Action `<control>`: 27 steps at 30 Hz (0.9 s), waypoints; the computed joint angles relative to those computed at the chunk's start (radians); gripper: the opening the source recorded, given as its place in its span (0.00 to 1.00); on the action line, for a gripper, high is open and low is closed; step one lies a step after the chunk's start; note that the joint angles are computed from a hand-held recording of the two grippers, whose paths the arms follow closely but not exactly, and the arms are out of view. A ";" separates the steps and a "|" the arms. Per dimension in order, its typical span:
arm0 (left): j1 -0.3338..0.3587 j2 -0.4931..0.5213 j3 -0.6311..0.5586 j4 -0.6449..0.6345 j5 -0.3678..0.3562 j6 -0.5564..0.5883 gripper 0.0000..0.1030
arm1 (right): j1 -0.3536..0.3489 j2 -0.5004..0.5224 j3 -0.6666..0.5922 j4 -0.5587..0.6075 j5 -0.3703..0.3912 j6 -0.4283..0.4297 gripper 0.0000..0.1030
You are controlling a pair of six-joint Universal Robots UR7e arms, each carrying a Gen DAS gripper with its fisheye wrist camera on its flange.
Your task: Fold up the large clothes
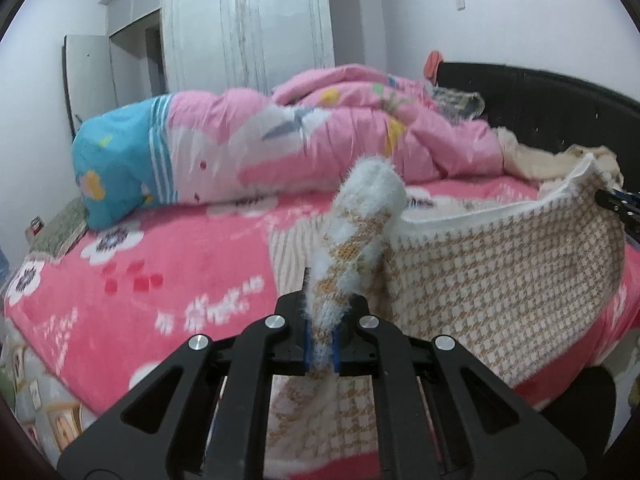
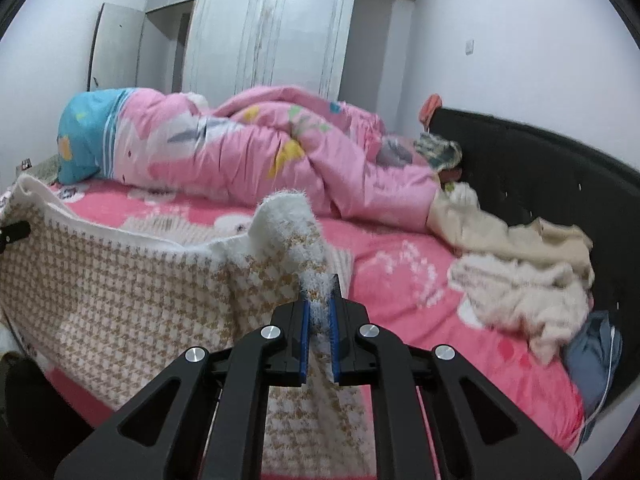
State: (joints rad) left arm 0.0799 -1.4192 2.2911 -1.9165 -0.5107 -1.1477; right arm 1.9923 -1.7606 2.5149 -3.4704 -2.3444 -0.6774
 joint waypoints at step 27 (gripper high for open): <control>0.766 0.328 -0.430 -0.721 -0.386 0.621 0.44 | -0.593 0.324 -0.661 0.778 0.661 0.466 0.61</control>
